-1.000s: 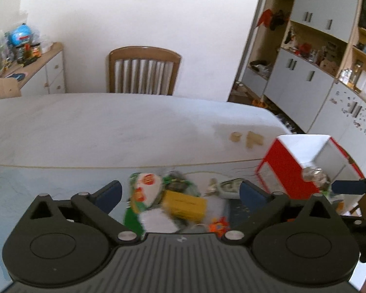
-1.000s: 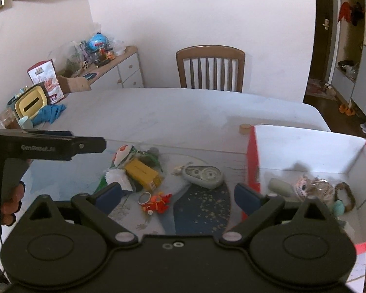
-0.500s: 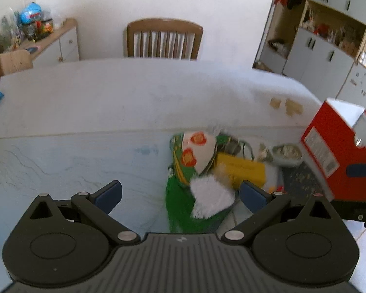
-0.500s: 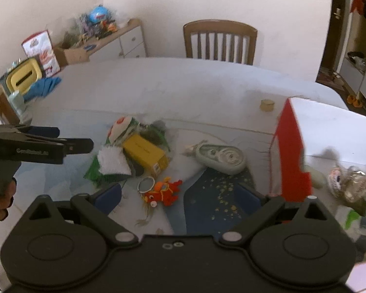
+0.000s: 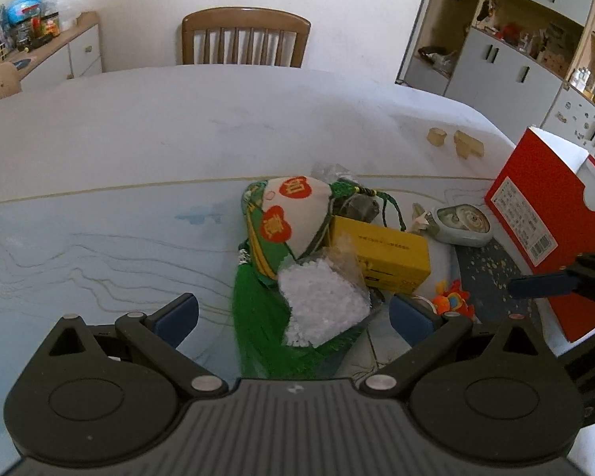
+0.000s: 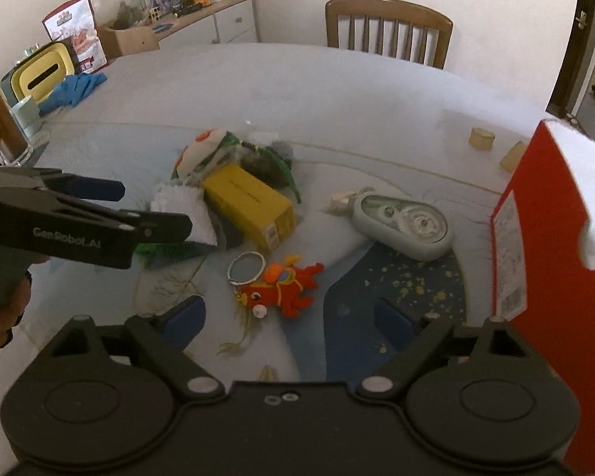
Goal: Organize objects
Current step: 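Grasp the clear bead bag with the left tool while the right tool grasps the red plush toy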
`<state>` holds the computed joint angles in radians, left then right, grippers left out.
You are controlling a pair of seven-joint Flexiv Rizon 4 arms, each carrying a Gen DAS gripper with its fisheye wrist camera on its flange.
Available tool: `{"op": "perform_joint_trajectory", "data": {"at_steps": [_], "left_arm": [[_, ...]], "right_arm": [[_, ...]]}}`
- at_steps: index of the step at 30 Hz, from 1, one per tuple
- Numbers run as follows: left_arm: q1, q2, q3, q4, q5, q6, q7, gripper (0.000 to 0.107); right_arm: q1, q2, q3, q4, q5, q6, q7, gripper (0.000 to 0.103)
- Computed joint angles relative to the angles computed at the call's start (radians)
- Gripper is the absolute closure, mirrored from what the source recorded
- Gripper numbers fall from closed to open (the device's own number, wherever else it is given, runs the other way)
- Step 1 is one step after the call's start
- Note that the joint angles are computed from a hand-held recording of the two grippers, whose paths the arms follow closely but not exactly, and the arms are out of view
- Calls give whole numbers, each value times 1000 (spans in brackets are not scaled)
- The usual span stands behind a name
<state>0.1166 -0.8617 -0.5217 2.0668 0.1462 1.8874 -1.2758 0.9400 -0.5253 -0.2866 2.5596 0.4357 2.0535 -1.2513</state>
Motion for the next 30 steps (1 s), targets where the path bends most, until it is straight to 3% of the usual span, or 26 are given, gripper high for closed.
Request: {"op": "perform_joint_trajectory", "data": {"at_steps": [5, 11, 16, 22, 24, 27, 30], "left_arm": [[2, -21, -12, -12, -2, -1, -4, 4], [2, -33, -24, -21, -4, -4, -12, 5], [5, -37, -35, -24, -12, -17, -22, 13], [-28, -17, -2, -22, -28, -13, -35, 29], [-53, -2, 25, -21, -39, -10, -42, 39], [-29, -3, 3, -16, -33, -23, -44, 54], [-34, 9, 8, -12, -37, -39, -40, 63]], "right_arm": [[-54, -32, 41, -23, -25, 25, -14, 20], [-62, -58, 46, -44, -35, 21, -39, 28], [-42, -72, 34, -53, -27, 26, -58, 32], [-17, -75, 11, -62, -7, 16, -61, 48], [-11, -73, 6, -62, -4, 11, -57, 50], [16, -73, -12, -57, 6, 8, -54, 51], [34, -67, -24, -48, 10, 6, -51, 51]]}}
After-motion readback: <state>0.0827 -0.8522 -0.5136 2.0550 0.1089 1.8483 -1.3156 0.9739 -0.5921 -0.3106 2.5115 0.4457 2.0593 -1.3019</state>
